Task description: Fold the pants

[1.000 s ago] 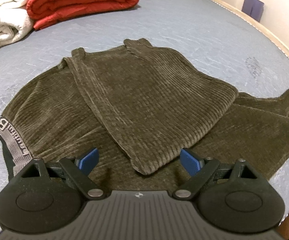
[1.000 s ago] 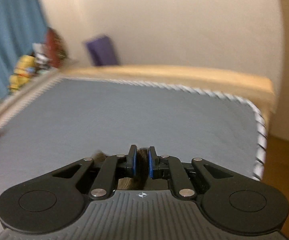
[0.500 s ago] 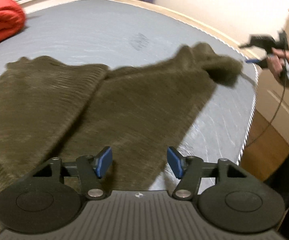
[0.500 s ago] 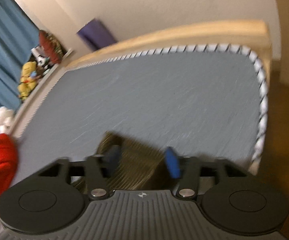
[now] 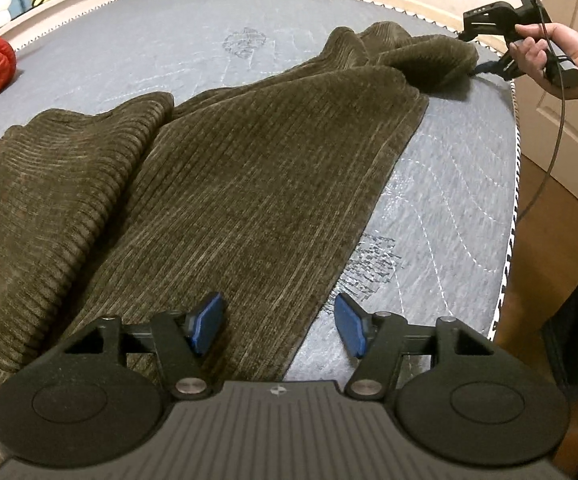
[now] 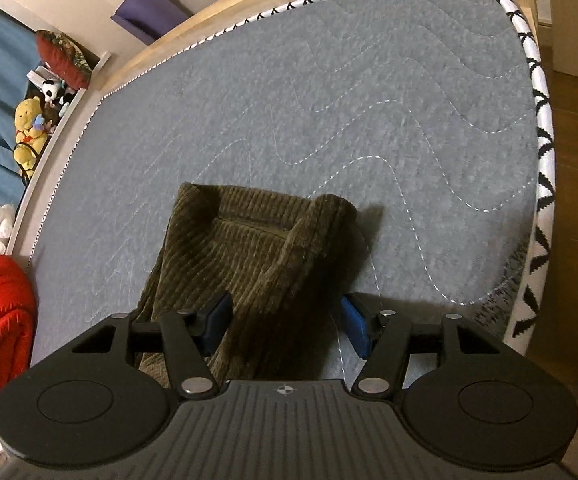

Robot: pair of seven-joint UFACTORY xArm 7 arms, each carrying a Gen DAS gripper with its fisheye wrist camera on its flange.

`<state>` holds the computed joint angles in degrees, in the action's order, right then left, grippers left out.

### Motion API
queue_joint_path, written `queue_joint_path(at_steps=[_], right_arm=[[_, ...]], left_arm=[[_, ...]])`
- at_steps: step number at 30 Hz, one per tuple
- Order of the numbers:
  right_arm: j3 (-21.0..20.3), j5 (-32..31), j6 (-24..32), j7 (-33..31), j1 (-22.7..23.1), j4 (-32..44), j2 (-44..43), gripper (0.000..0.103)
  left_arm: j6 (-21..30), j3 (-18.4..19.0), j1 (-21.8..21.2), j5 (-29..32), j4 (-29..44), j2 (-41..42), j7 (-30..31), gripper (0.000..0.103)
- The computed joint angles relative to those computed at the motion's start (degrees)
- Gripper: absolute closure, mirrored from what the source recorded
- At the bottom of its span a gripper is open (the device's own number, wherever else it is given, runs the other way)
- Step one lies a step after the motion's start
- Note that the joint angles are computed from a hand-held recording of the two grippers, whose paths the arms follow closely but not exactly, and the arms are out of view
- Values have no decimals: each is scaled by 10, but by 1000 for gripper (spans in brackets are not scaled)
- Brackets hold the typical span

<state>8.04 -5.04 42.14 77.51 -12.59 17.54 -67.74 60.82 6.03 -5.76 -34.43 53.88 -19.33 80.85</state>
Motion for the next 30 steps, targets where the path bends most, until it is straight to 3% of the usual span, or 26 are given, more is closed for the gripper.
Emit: queue_joint_path(at_steps=[2,3,4,5,6,9,12,14,17,19,21,23,26,30], right_arm=[[0,-1,-16,2,-2,-3,5,55],[-3,-2,-22,-1,-1,-8,0,69],[-2,-3,-29,-3,-2,-8,5,75],[0,-6,-29,-4,-5,-8,6,85],[3,-10,-30,-5,-9,-8,6,93],[28,-31,-31,13,-39,-2,-19,96],[41,-80,-8,0,-76,24,-70,96],[28,-78,63,-18,-72,34,-72,96],[-10,-33,141,-24,-38,24,-31,93],[0,-42,147,-11,-47,28,-27,94],[54,-94,203,7,-82,79,-2,69],[91,-149,229,23,-102,114,15,51],[82,-194,147,49,-82,105,14,50],[62,-201,18,27,-49,113,99,50]], left_arm=[[-12,0,-1,-1,-3,-4,13,50],[-16,1,-3,-3,-4,-4,20,65],[-17,1,-4,-3,-2,-4,22,74],[-16,0,-4,-1,4,0,20,90],[-16,-2,-4,2,11,5,16,92],[26,10,4,-1,66,28,-2,94],[150,37,27,-15,169,78,1,94],[219,43,44,-4,205,98,49,93],[212,13,61,68,172,88,96,88],[211,3,65,84,152,77,119,78],[242,8,67,57,171,83,114,40],[279,18,76,1,204,100,88,24],[277,17,91,-68,230,116,29,23],[176,-5,96,-85,210,112,-61,23]])
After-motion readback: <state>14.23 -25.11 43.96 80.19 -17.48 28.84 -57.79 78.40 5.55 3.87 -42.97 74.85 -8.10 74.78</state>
